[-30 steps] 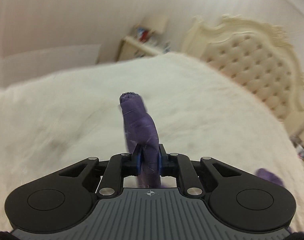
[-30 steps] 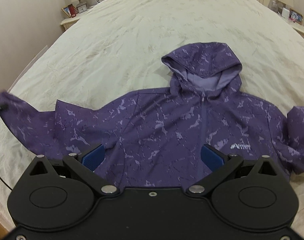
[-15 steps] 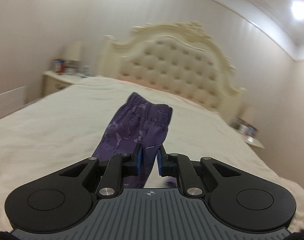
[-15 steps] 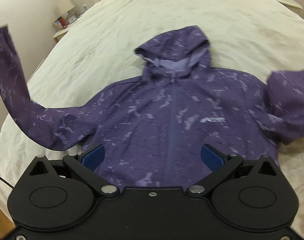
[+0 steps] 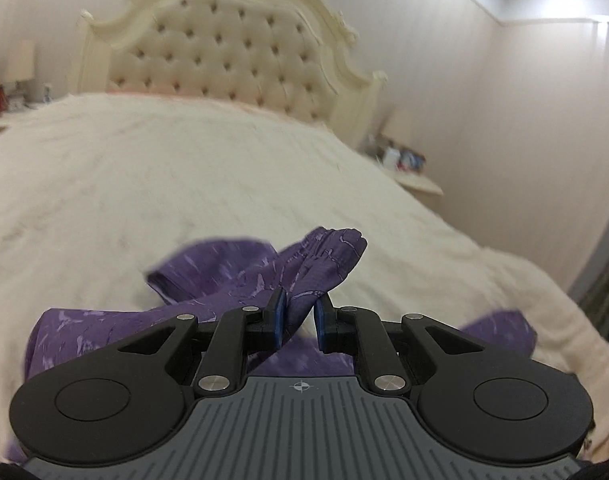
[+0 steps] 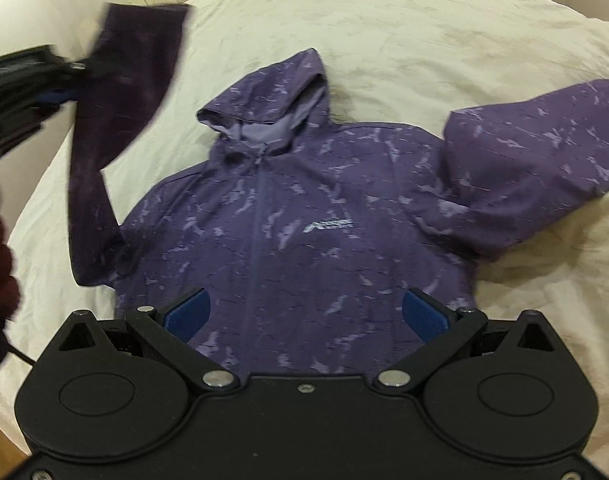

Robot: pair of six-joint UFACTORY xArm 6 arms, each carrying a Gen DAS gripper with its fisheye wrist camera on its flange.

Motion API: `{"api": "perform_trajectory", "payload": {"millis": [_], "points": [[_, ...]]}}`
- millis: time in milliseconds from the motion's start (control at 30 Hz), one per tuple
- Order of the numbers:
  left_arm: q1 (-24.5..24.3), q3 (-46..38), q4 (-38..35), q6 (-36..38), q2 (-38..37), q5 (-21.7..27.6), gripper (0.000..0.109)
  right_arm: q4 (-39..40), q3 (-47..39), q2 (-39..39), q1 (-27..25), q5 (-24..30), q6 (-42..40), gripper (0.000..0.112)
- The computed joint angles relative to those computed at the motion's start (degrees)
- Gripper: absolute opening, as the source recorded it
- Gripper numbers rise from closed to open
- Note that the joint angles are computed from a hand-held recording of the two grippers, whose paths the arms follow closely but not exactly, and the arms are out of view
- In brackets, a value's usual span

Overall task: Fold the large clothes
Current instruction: 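Lift the held sleeve and fold it across the jacket body with the left gripper, then grasp the other sleeve cuff with the right gripper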

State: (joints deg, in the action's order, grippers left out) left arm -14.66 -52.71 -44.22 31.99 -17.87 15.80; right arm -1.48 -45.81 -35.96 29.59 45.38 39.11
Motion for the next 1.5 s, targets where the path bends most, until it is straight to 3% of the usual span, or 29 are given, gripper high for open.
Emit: {"api": "perform_trajectory", "payload": {"millis": [200,267,400,467,533,633,733,833,1000,1133,1300,1400,1467,1500], "points": [[-1.8,-2.0,8.6,-6.7,4.6,0.9,0.018,1.1,1.3,-0.7,-1.7,1.1,-1.9,0.102],[-2.7,-2.5,12.8,-11.0,3.4,2.6,0.027,1.3,1.5,-0.5,-1.8,1.6,-2.3,0.102],[-5.3,-0.6,7.0,-7.2,-0.1,1.7,0.035,1.3,1.3,0.7,-1.9,2.3,-3.0,0.102],[-5.7,0.2,4.5,-4.0,-1.9,2.0,0.045,1.2,1.1,1.5,-2.1,2.7,-3.4,0.102],[-6.3,1.6,2.1,0.1,-3.6,1.4,0.045,1.2,0.6,2.5,-2.5,3.0,-4.1,0.102],[-5.7,5.0,6.4,-0.3,-5.3,-1.6,0.047,1.1,-0.2,4.0,-3.6,2.5,-4.9,0.102],[-1.1,9.7,16.4,-6.0,-7.9,-1.8,0.047,3.3,-0.8,6.3,-5.3,-0.4,-7.4,0.102],[5.9,13.4,30.9,-14.9,-9.3,0.5,0.047,6.7,-2.3,10.1,-7.1,-3.8,-10.6,0.102],[15.4,17.0,42.9,-20.6,-10.1,3.8,0.047,9.5,-6.5,18.4,-8.7,-7.9,-13.2,0.102],[19.5,17.8,48.7,-22.9,-8.4,5.6,0.047,6.7,-11.1,26.1,-9.2,-8.0,-12.5,0.101],[19.7,17.8,46.3,-18.6,-4.9,3.9,0.047,4.0,-15.5,32.4,-9.0,-6.6,-12.4,0.089],[19.2,17.4,43.5,-15.1,-3.9,4.5,0.048,4.9,-17.6,34.2,-8.6,-5.4,-14.1,0.064],[19.6,17.1,42.2,-14.3,-2.8,4.3,0.047,2.4,-18.9,34.7,-8.1,-4.2,-13.5,0.038],[19.5,17.2,41.8,-14.4,-3.0,4.2,0.047,1.7,-19.1,34.2,-7.8,-4.2,-14.1,0.036]]}}
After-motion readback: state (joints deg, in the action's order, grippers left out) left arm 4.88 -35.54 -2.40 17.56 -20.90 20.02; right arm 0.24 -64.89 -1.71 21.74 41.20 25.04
